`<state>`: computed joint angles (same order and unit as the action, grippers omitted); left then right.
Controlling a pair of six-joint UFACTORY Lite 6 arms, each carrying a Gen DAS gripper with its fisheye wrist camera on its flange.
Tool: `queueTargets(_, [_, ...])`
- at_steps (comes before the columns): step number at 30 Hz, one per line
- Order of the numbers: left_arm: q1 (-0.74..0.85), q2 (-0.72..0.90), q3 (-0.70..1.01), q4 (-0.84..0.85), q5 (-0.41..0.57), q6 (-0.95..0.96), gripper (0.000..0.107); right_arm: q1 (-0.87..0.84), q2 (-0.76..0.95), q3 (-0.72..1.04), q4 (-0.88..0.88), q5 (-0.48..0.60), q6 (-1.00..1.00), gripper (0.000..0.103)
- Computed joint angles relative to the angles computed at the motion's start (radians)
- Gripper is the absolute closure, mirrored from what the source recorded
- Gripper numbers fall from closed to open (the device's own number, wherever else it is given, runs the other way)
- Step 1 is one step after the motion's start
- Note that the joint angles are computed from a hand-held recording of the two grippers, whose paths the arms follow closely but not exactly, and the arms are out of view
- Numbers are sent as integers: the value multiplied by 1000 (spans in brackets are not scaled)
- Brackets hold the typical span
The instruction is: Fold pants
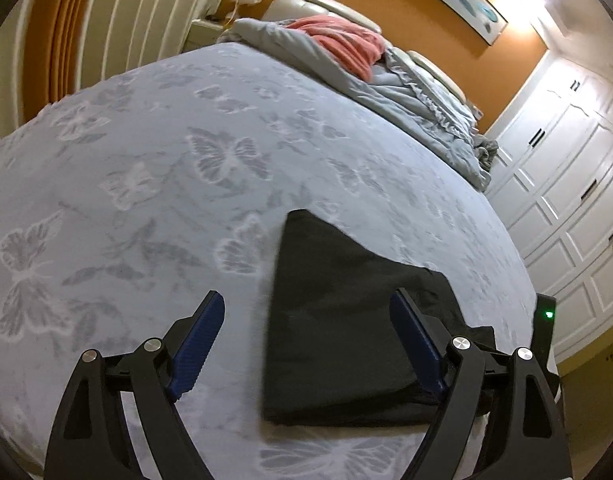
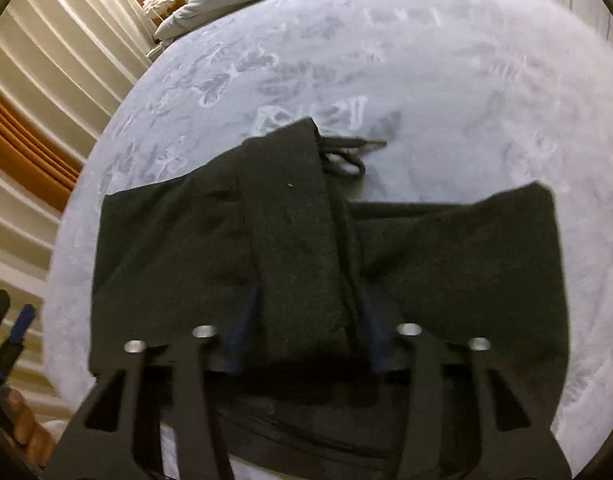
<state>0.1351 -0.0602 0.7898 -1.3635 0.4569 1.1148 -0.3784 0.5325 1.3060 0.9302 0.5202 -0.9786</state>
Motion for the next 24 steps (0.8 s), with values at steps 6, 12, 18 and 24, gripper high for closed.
queueTargets(6, [80, -26, -22, 35, 42, 17, 25, -127, -344, -150, 283, 268, -269, 90])
queueTargets(12, [60, -20, -18, 33, 73, 12, 25, -318, -416, -182, 131, 252, -265, 88])
queueTargets(18, [-122, 78, 33, 53, -4, -68, 25, -373, -144, -151, -35, 149, -175, 80])
queueTargets(24, [-218, 265, 148, 73, 24, -183, 25, -411, -214, -117, 0, 136, -226, 43])
